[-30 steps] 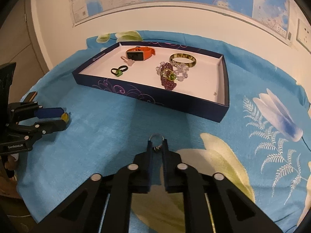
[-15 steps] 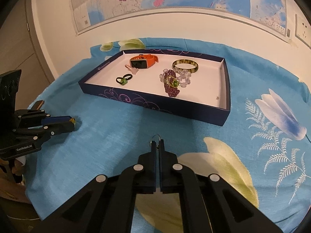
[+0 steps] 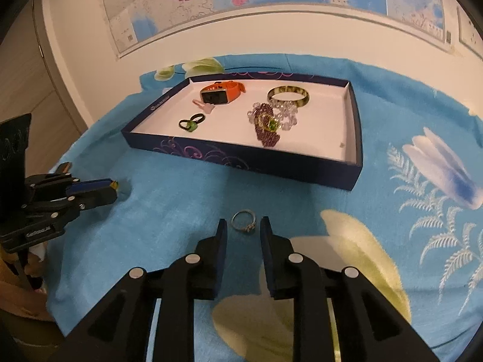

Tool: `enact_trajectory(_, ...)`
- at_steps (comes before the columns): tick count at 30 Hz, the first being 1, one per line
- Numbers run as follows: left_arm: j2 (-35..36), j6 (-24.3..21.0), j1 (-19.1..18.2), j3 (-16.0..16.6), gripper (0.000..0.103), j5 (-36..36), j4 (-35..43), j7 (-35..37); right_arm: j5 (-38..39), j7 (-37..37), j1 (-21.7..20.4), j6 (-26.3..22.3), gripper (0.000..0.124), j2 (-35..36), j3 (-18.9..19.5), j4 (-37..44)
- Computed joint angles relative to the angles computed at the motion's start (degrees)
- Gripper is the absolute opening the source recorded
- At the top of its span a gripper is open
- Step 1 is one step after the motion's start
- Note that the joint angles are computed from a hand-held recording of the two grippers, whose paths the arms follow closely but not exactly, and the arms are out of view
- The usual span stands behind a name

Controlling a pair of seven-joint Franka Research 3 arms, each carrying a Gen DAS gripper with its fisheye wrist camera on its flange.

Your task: Organize jewelry

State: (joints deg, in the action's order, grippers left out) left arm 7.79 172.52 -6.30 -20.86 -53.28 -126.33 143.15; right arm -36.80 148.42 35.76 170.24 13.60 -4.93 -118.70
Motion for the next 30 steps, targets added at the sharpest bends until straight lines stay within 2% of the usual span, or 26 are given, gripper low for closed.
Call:
enact_trajectory(5, 0.5, -0.5, 0.2, -0.1, 0.017, -0.3, 0.5, 0.2, 2.2, -4.6, -0.5, -3.9, 0.027, 1.7, 1.4, 2.7)
enact_trajectory(8, 0.8, -0.4, 0.3, -0.2, 0.017, -0.2, 0.8, 0.1, 0.6, -5.3, 0.3, -6.1, 0.017, 2.2, 1.3, 4.0)
enact_trajectory(10, 1.0, -0.3, 0.5, -0.4, 0.017, -0.3, 0.9, 0.1, 0.0, -5.2, 0.5, -6.7, 0.015, 2.4, 1.3, 4.5)
enact_trajectory(12, 1.1, -0.3, 0.8, -0.8, 0.017, -0.8, 1.1, 0.4, -0.2, -4.9, 0.3, -6.2, 0.015, 2.5, 1.4, 4.4)
enact_trajectory(14, 1.1, -0.1, 1.0, -1.0, 0.017, -1.4, 1.2, 0.9, -0.9, -3.2, 0.5, -4.8, 0.004, 2.1, 0.7, 3.7)
enact_trajectory(15, 1.0, -0.1, 1.0, -1.1, 0.017, -1.7, 1.2, 1.2, -1.4, -2.1, 0.5, -3.9, 0.003, 1.7, 0.3, 3.2)
enact_trajectory(20, 1.1, -0.3, 1.0, -1.0, 0.017, -2.9, 1.7, 2.3, 1.2, -3.1, -0.9, -1.5, 0.003, 1.7, 1.2, 2.2)
enact_trajectory(24, 1.3, -0.6, 0.8, -0.7, 0.017, -2.6, 1.9, 2.0, 0.1, -1.6, 1.0, -0.2, 0.003, 1.5, -1.0, 2.0)
enact_trajectory(30, 1.5, -0.8, 1.1, -0.8, 0.017, -2.3, 2.1, 1.8, 2.1, -3.0, 0.6, 1.7, 0.003, 1.4, -0.7, 1.6)
